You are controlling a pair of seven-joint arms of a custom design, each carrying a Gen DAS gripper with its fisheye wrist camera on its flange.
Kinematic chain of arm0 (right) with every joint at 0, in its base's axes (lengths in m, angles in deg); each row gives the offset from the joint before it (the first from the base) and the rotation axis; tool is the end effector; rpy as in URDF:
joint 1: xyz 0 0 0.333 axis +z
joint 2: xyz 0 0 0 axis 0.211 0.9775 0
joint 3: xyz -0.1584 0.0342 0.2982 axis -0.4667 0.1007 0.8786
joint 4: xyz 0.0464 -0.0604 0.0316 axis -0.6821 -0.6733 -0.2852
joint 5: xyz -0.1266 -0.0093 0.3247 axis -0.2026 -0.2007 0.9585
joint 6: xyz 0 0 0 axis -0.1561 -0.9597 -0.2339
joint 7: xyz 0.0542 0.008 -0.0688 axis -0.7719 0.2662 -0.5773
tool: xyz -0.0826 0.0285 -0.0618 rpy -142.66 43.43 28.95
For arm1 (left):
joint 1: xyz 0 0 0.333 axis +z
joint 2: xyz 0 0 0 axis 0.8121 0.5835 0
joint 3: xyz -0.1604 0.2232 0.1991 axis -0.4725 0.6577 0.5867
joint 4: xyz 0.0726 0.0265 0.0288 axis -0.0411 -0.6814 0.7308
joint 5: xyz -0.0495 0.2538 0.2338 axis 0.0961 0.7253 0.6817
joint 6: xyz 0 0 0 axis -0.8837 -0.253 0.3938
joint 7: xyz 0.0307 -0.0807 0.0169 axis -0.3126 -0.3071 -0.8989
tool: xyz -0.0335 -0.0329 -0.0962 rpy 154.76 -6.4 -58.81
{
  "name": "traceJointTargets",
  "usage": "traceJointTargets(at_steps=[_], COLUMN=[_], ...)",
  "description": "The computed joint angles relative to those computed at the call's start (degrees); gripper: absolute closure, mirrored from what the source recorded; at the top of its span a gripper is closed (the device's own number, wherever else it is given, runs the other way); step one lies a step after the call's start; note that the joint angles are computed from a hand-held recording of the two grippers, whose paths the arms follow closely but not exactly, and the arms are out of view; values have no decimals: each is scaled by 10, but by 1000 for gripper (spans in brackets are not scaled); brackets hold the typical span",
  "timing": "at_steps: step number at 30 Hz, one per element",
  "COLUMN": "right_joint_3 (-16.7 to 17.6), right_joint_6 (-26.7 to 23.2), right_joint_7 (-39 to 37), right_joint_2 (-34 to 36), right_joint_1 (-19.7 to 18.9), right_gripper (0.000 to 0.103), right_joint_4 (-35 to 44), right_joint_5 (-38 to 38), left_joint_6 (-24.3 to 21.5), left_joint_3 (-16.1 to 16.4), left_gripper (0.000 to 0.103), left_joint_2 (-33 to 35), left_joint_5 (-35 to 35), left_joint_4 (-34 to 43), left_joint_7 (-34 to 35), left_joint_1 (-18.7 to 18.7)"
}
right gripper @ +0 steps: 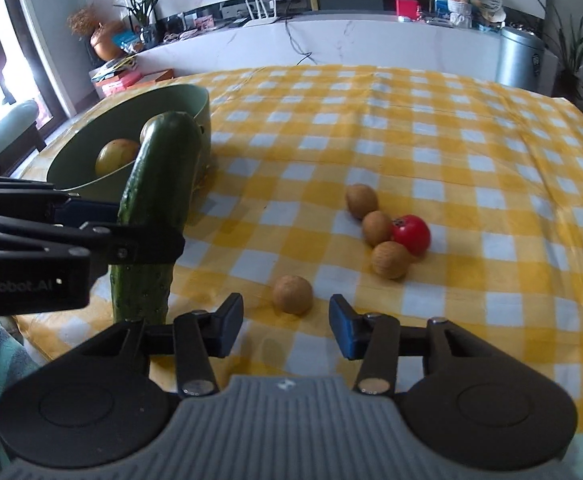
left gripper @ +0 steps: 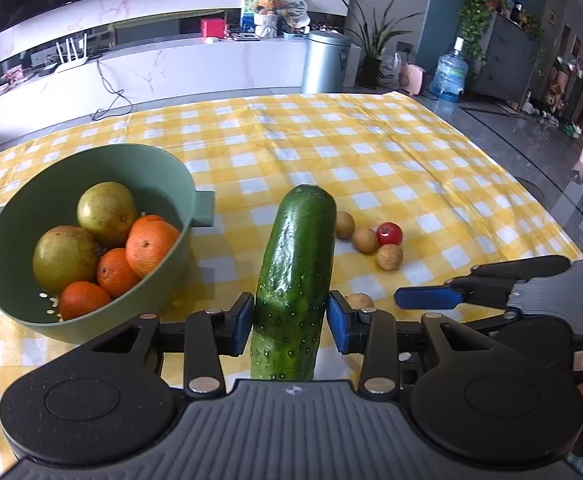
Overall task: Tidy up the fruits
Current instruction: 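Hold the cucumber up with the left tool while the right tool grasps a brown kiwi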
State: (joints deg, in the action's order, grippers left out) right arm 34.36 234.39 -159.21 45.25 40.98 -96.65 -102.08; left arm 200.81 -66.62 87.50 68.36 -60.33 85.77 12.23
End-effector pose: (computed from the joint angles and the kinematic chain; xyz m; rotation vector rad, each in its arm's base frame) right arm 0.4801 0.3134 0.3739 -1.6983 1.8226 -0.4559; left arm 0.5074 -0.4990 0.4123 -1.2437 2.4084 -1.0160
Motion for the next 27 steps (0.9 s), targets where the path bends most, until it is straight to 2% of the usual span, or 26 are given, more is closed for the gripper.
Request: traceJointTargets(at_steps=[2,4,11,13,16,17,20,23,27], right_joint_3=[7,10,6,-2,-6,-8,-17,-25,-56], right_joint_6=[11,13,-7,-10,-15,-13,-10,-3,13], right_joint_7=[-23,-51,-136,-145,-160,-162,-163,-157,-110], right_joint_2=[12,21,40,42,45,45,45,44,39], right_joint_1=[-12,-16,-6,2,7,9,17,24,49], right_gripper=[66,69,73,74,79,78,79,79,79], right_joint_4=[7,12,27,29,32,31,30,27,22], right_joint_5=[29,64,162,174,195,198,199,195,150], left_joint_6=[1,1,-10,-21,-45,-43,-38,-23,7], left_joint_3=[3,-14,-36,-21,34,40,18,29,31], left_gripper=[60,60,60,60,60,60,61,61,62], left_joint_2=[-1,-4,-14,-13,-6,-4,3,3,-8], left_joint_5=[0,-10,-26,-16,35,45,45,51,51], left_joint_4=[-2,-5,-14,-8,5,7,11,4,-19], left_joint_7=[-4,5,29,25,-16,-31,-34,-64,-76], left_joint_1=[0,16,34,21,-25,-30,-10,-16,-15])
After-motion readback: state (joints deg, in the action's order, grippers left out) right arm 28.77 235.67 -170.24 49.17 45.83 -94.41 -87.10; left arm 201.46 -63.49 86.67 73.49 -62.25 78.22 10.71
